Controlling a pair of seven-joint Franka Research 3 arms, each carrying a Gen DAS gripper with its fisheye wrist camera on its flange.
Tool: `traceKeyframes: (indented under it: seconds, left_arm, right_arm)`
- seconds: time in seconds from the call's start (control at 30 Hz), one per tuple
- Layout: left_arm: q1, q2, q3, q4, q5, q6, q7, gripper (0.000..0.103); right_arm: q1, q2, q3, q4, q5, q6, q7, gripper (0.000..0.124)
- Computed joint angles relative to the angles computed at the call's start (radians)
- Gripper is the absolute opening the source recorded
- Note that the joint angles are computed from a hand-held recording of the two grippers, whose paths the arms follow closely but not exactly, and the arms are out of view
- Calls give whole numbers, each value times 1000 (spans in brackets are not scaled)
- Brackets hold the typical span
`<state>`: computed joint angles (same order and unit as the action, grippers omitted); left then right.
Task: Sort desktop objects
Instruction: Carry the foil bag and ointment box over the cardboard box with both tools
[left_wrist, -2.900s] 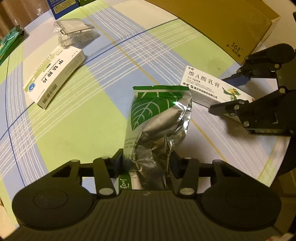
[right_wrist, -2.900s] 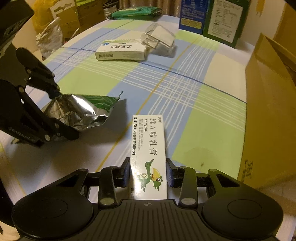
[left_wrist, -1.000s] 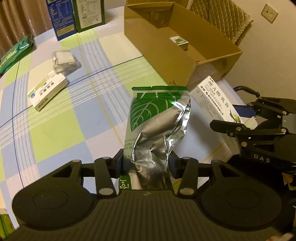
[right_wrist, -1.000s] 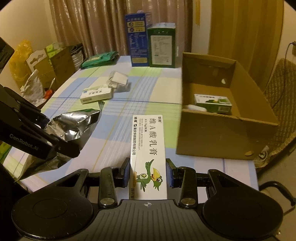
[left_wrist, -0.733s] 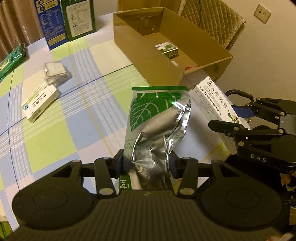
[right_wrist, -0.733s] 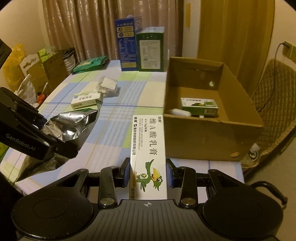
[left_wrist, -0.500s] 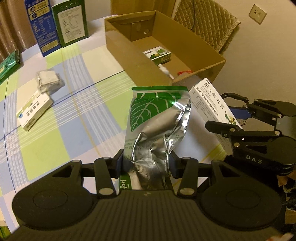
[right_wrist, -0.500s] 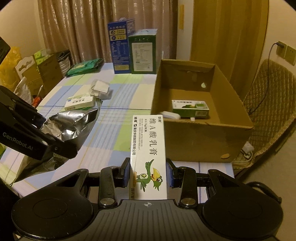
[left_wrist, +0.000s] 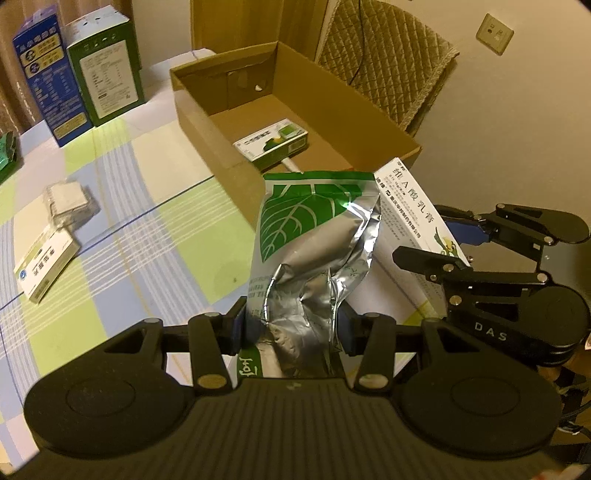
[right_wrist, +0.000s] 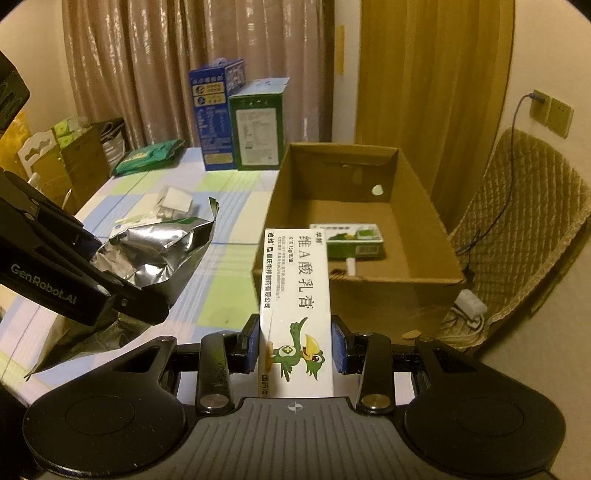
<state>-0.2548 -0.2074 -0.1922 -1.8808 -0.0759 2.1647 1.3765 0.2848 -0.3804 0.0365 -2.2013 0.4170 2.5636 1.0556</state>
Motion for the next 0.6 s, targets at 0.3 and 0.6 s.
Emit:
traceKeyframes:
  seconds: [0.3, 0.6]
  left_arm:
    - [3, 93, -13, 121, -5, -10, -27, 42]
    - [8, 214, -32, 268, 34, -22, -74, 42]
  right_arm:
    - [-29, 48, -20, 68, -11, 10, -12, 35]
    - [-55, 150, -25, 183, -22, 15, -20, 35]
